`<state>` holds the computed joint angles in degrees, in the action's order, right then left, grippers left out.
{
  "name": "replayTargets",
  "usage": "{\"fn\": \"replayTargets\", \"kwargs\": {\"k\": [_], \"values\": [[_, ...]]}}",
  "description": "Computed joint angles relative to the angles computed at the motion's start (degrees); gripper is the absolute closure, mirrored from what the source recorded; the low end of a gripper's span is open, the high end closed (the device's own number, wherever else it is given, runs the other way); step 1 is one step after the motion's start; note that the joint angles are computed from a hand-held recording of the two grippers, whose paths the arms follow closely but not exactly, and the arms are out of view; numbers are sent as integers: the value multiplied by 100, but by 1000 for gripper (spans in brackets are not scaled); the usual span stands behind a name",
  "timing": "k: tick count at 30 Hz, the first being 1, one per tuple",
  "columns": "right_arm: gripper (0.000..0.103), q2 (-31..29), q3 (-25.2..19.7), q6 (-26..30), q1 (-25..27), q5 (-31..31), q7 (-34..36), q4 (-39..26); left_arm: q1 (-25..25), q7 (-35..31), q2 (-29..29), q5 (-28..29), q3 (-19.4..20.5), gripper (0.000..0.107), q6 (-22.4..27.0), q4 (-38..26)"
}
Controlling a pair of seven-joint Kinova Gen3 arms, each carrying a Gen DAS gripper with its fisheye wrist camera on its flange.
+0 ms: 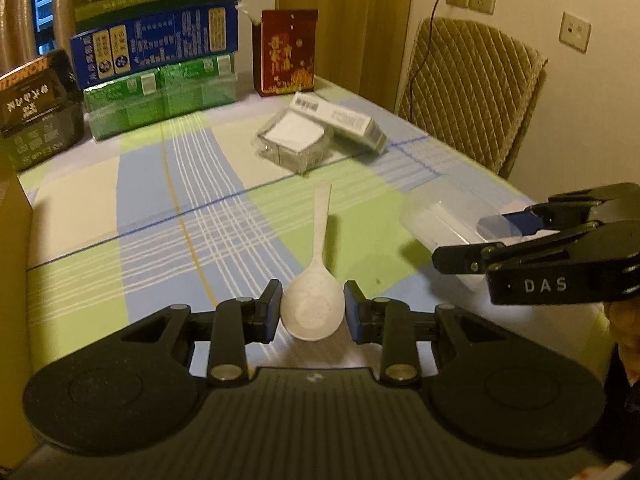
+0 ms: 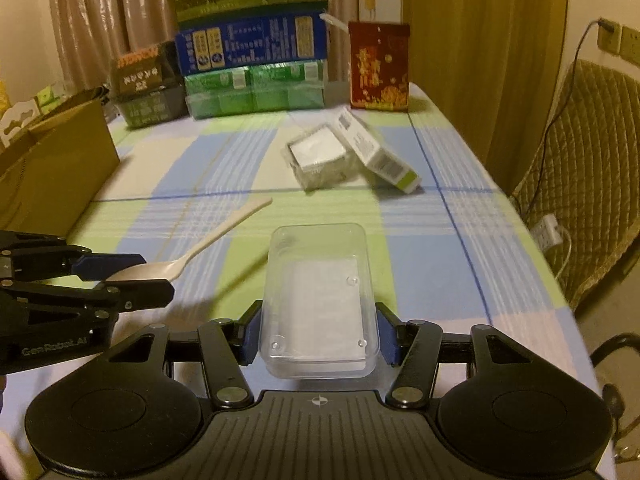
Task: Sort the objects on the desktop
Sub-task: 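Carry the white spoon and clear tray toward the cardboard box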
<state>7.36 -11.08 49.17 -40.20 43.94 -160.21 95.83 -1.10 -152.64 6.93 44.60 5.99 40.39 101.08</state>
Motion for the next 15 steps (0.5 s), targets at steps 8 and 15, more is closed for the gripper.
{"fn": "replayTargets", "kwargs": {"k": [8,15], "values": [[50,-277,-183,329,-70,84,-79,-233,127,812,-564,-131,-193,80,80,-8],[50,-453,-430,500,-144,166,-207,-416,229,1662,-1024,-572,-459,80,308,-113]]}}
